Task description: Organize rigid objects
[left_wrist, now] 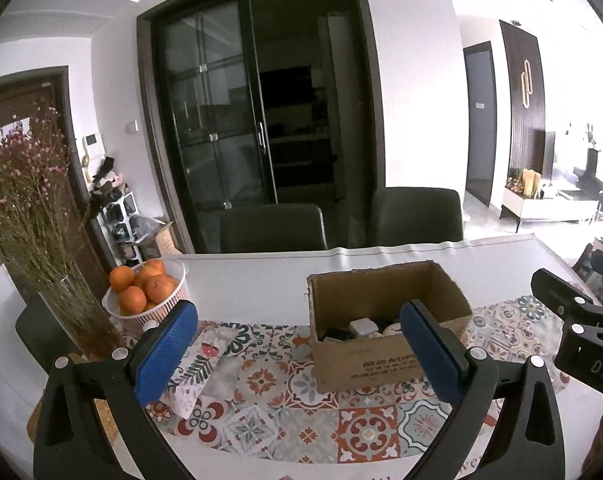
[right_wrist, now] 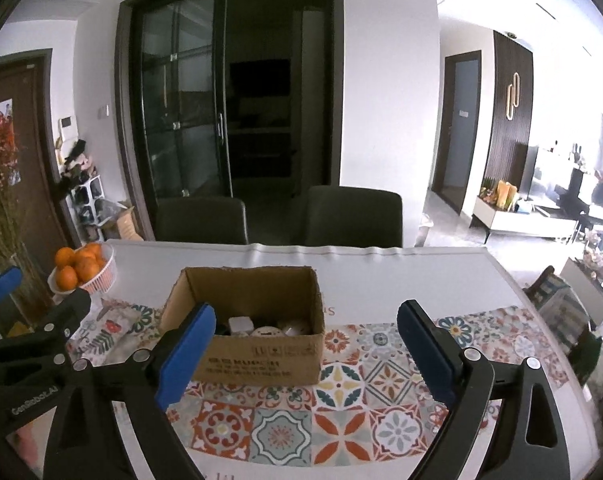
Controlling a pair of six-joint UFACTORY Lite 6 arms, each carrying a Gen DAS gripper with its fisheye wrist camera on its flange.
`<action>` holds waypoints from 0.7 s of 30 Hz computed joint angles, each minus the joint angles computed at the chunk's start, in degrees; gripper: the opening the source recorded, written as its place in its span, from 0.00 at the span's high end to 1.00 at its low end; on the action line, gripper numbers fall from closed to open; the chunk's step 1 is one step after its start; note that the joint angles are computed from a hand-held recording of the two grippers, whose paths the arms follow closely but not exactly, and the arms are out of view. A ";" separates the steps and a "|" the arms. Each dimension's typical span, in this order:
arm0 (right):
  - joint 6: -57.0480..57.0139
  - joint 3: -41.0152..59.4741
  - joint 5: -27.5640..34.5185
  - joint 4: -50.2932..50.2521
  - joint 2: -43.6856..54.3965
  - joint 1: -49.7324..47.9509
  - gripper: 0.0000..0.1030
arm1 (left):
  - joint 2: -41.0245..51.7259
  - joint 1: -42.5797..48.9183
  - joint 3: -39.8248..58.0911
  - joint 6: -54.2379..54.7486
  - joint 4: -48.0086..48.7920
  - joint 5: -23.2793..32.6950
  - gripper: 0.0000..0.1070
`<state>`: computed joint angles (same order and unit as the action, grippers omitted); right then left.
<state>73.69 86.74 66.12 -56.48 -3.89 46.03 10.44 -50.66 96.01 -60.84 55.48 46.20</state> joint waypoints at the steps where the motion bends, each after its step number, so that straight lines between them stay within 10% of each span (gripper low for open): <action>1: 0.59 -0.20 1.00 -0.40 -0.50 0.99 0.09 | -0.69 -0.29 -0.56 -0.08 0.05 0.15 0.04; 21: 7.07 0.29 13.70 -5.27 -3.66 15.49 0.08 | -10.75 -6.38 -7.87 -4.22 5.49 4.49 0.04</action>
